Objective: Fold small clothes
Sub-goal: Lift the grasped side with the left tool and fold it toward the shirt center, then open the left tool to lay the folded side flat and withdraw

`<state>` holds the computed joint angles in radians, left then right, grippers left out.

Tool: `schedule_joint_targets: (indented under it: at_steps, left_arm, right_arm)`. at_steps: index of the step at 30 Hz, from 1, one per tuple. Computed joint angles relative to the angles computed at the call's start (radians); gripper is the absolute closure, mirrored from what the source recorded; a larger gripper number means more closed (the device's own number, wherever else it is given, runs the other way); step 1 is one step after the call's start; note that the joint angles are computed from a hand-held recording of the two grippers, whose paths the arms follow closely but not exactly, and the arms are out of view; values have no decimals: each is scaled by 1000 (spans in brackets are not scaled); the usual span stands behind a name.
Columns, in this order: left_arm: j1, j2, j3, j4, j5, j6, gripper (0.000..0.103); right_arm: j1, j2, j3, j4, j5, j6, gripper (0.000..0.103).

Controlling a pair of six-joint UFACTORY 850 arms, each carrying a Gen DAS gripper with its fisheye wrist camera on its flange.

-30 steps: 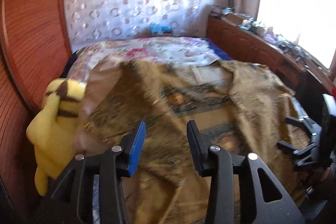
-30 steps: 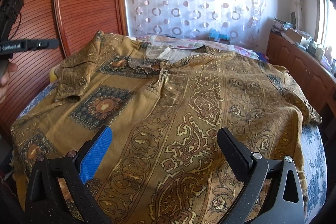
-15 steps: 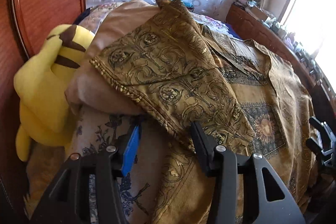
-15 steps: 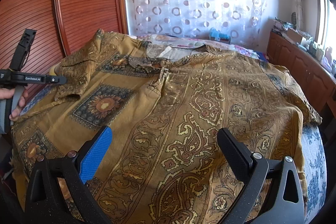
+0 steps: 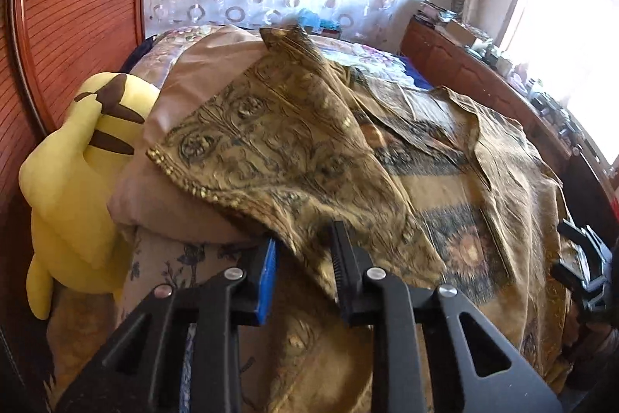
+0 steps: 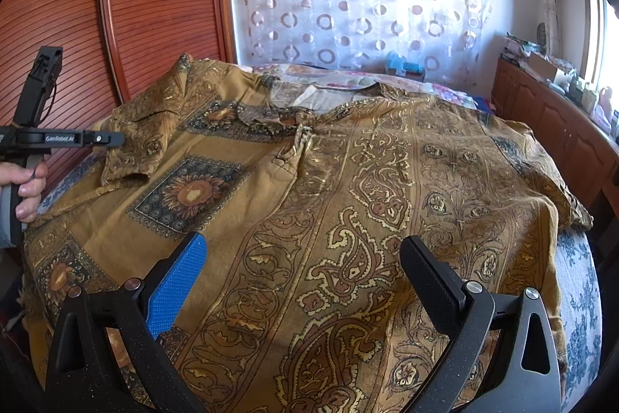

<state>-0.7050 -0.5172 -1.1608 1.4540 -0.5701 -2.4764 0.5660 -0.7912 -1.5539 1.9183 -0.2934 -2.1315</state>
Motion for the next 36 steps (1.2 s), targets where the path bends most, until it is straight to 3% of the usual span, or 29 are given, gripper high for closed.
schedule_joint_targets:
  at_steps: [1,3,4,9,17,22,26,36]
  left_arm:
    - [2,1,0,16,-4,-12,80]
    - [3,3,-1,52,-20,-26,101]
    - [0,4,-6,46,-33,-10,103]
    - [-21,0,-76,38,-88,109,103]
    - [-26,-127,-354,-113,-62,503,103]
    - [-29,-177,-448,-207,-51,657,79]
    - [-38,-155,-410,-208,-59,654,70]
    - [-30,-137,-294,-224,-37,534,61]
  right_arm:
    - [0,0,1,1,0,-1,2]
    - [1,1,2,9,1,-9,2]
    - [3,2,3,5,3,-4,2]
    - [2,0,2,17,2,-19,2]
    - [4,0,2,20,3,-21,2]
    - [5,2,6,30,2,-33,2]
    - [2,0,5,21,-2,-29,2]
    - [3,1,5,16,2,-27,2]
